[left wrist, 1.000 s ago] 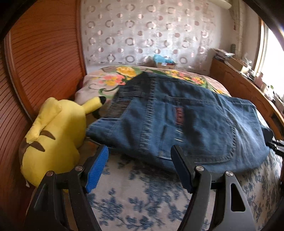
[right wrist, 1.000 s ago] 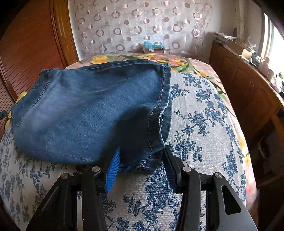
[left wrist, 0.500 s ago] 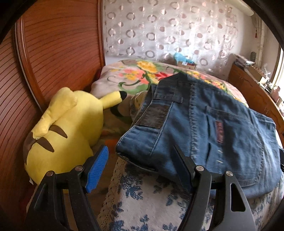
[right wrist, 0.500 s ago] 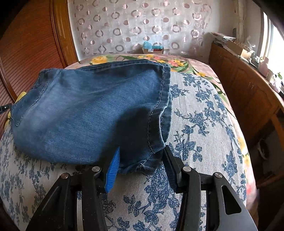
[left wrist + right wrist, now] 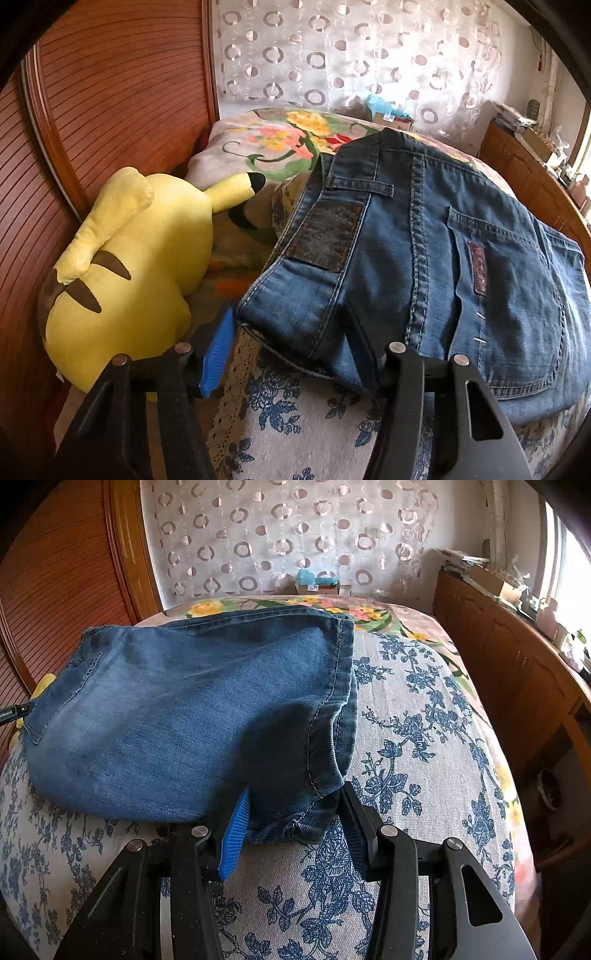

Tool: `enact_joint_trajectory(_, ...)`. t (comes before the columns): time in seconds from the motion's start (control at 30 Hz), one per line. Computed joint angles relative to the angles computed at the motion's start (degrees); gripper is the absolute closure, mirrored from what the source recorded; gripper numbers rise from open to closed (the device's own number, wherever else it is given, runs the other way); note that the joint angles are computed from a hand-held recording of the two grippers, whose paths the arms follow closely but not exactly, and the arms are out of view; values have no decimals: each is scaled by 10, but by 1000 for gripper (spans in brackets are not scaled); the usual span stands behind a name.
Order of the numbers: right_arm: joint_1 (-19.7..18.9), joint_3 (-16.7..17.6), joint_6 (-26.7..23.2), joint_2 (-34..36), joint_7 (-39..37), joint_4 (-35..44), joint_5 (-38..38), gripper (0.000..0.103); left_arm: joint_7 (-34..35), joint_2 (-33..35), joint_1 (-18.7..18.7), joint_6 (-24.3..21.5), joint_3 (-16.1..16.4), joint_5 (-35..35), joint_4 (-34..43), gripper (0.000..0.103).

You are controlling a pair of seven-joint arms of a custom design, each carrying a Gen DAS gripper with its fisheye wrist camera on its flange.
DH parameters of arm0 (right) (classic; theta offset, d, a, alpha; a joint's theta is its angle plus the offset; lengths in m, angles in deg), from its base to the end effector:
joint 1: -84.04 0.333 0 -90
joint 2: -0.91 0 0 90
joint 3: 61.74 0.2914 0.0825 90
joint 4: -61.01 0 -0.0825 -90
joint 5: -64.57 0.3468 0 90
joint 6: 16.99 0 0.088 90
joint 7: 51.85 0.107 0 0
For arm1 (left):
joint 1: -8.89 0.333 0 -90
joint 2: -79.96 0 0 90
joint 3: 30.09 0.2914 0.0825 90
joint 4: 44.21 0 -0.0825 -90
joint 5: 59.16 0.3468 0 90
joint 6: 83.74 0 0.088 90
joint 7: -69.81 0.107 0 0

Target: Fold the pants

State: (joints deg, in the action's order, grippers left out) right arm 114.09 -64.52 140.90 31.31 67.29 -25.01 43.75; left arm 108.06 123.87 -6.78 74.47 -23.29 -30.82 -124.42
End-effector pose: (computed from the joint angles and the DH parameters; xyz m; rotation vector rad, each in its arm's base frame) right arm 0.6133 0.3408 0.4378 -1.9667 1.4969 -0.6062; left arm 0.7088 -0.1537 0.3170 -2.0472 1.5369 -0.6098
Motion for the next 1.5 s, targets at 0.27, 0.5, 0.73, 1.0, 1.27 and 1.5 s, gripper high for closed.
enact_joint_trajectory(0.27, -15, 18, 9, 4, -41, 6, 26, 86, 5, -4, -19, -6, 15, 29, 3, 78)
enact_joint_trajectory(0.5, -1, -6, 54, -18, -28, -13, 12, 88, -78, -43, -51, 36, 58, 94, -41, 88)
enact_joint_trajectory(0.73, 22, -44, 91, -45, 24, -39, -44, 88, -189, -107, -88, 60, 91, 216, -97, 88)
enact_joint_trajectory(1.0, 54, -98, 137, -112, 150, -121, -169, 88, -323, -183, -106, 81, 85, 354, -183, 88)
enact_joint_trajectory(1.27, 71, -133, 161, -183, 335, -210, -358, 88, -439, -242, -107, 80, 53, 478, -246, 88)
enact_joint_trajectory(1.5, 72, -119, 127, -238, 503, -248, -538, 88, -518, -299, -96, 58, 9, 572, -297, 89)
